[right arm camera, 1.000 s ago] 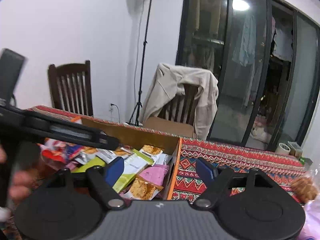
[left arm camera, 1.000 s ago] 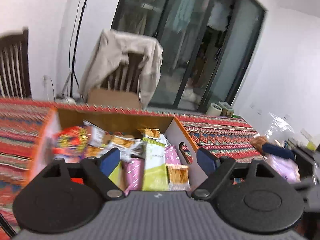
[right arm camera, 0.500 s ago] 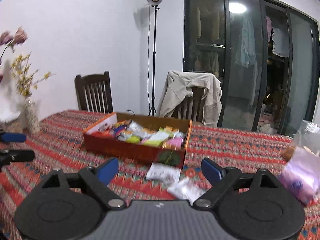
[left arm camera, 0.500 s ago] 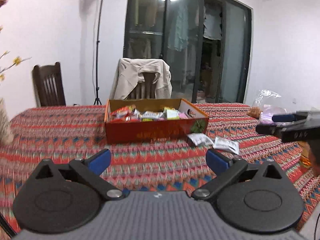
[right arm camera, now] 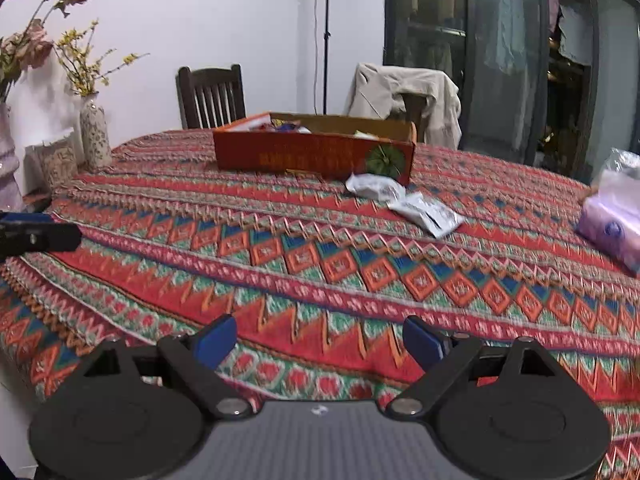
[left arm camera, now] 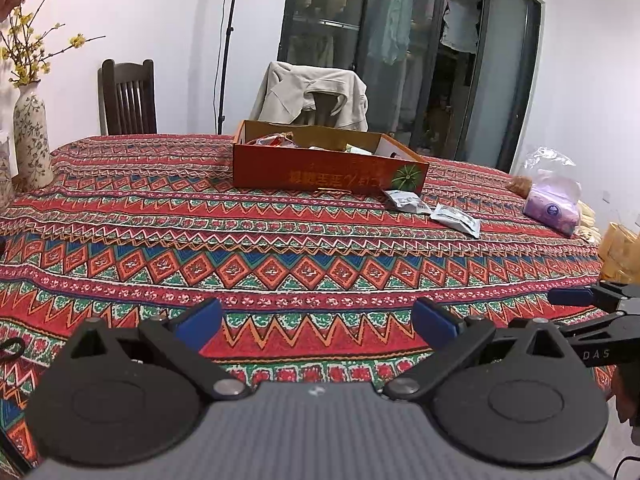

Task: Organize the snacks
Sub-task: 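Lift both open tools out of the box toward the two white packets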

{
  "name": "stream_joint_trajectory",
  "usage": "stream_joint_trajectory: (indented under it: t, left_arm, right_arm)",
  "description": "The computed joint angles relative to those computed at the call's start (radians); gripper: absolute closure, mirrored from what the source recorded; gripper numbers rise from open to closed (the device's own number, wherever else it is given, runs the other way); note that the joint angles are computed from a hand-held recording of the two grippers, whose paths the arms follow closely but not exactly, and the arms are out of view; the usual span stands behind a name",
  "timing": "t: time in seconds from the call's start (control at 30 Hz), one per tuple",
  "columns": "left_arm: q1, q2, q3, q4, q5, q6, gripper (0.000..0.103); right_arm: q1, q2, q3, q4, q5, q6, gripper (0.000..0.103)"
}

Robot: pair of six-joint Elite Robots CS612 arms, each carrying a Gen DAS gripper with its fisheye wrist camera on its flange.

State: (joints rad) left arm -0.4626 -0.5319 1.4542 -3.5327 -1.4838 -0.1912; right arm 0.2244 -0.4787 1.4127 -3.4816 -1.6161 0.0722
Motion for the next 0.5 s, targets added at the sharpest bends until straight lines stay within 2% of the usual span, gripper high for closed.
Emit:
stream_joint_trajectory:
  t: [0.5]
  left_arm:
    - [0.004,0.03,-0.081,0.091,-0.047,0.028,0.0]
  right_arm:
    - [-0.023,0.02,-0.049,0.036,-0.043,0.028,0.013]
